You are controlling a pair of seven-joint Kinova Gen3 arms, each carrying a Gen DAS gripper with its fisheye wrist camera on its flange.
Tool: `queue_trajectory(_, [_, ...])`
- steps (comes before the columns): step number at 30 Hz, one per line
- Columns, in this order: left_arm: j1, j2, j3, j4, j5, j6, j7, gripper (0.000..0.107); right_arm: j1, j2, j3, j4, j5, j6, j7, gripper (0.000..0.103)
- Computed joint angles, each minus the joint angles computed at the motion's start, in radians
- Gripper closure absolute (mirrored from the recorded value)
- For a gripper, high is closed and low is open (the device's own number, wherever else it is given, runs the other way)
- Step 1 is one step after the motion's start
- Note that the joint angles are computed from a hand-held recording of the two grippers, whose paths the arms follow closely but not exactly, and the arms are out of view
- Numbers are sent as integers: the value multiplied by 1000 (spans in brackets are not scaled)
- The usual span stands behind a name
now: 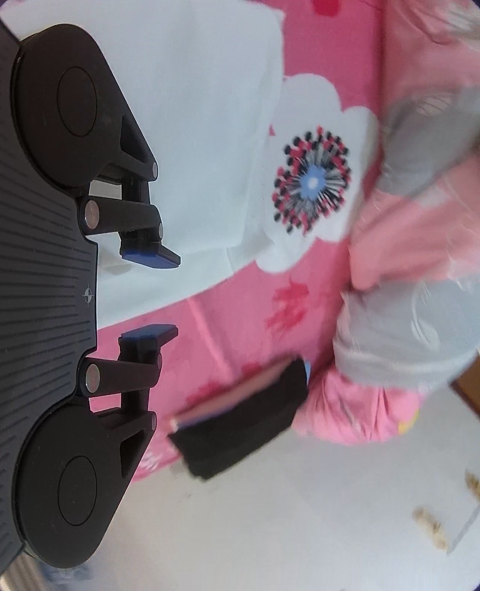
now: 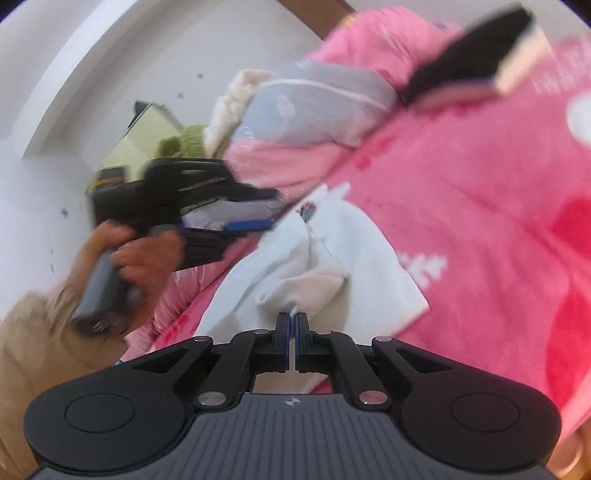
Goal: Fold clothes
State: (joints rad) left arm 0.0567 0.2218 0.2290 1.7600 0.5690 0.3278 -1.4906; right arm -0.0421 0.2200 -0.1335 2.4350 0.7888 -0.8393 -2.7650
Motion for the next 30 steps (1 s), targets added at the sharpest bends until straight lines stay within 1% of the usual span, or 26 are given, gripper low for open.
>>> queue_trajectory(1, [-35, -30, 31, 31, 21, -9, -41, 75, 17, 14, 0, -4, 31, -17, -34, 102])
queue_trajectory(2, [-55, -73, 44, 77, 47, -30, -81, 74, 32, 26, 0, -8, 57, -34, -63, 102])
queue_trajectory(3, [-63, -119, 49, 122, 56, -53, -108, 74, 47, 36, 0, -12, 85, -53, -90, 101])
queue_trajectory(4, [-88, -166, 70, 162, 48, -67, -119, 73, 65, 47, 1, -17, 121, -73, -124, 101])
queue_trajectory(5, [-98, -212, 72, 202, 25, -74, -113, 72, 78, 57, 3, -22, 146, -91, -153, 100])
queue_trajectory(6, [-88, -258, 62, 248, -14, -90, -92, 71, 91, 70, 5, -28, 169, -111, -179, 100])
queue_trajectory(7, [-60, -305, 35, 294, -55, -107, -54, 70, 102, 80, 7, -32, 188, -131, -198, 99])
queue_trajectory(8, [-49, -351, 25, 341, -96, -122, -13, 70, 107, 86, 9, -34, 199, -142, -214, 99])
queue_trajectory(9, [-55, -397, 33, 387, -136, -140, 27, 70, 113, 92, 11, -36, 209, -153, -228, 99])
queue_trajectory(10, [-76, -444, 60, 433, -177, -160, 68, 70, 118, 99, 12, -39, 219, -164, -243, 99])
queue_trajectory(13, [-184, -583, 197, 572, -265, -213, 190, 69, 115, 101, 14, -41, 223, -172, -261, 98])
queue_trajectory(14, [-216, -613, 243, 606, -295, -220, 231, 68, 112, 100, 14, -41, 222, -171, -266, 95])
queue_trajectory(15, [-247, -632, 289, 625, -332, -213, 271, 68, 109, 97, 14, -42, 221, -167, -275, 90])
queue_trajectory(16, [-279, -643, 335, 633, -371, -202, 309, 68, 105, 94, 14, -41, 219, -162, -283, 87])
queue_trajectory(18, [-342, -651, 428, 639, -449, -180, 381, 68, 98, 84, 14, -37, 216, -152, -291, 76])
queue_trajectory(21, [-421, -674, 537, 653, -509, -171, 420, 68, 84, 66, 13, -29, 203, -133, -294, 71])
queue_trajectory(24, [-478, -689, 617, 664, -576, -189, 464, 68, 57, 35, 10, -37, 194, -66, -315, 70])
queue_trajectory(26, [-497, -701, 646, 672, -572, -197, 454, 68, 40, 22, 6, -51, 196, -19, -337, 70])
queue_trajectory(28, [-520, -710, 671, 678, -511, -206, 396, 68, 24, 15, 1, -74, 205, 29, -364, 70])
queue_trajectory(30, [-546, -713, 701, 679, -487, -214, 378, 68, 10, 11, -4, -103, 225, 76, -396, 70])
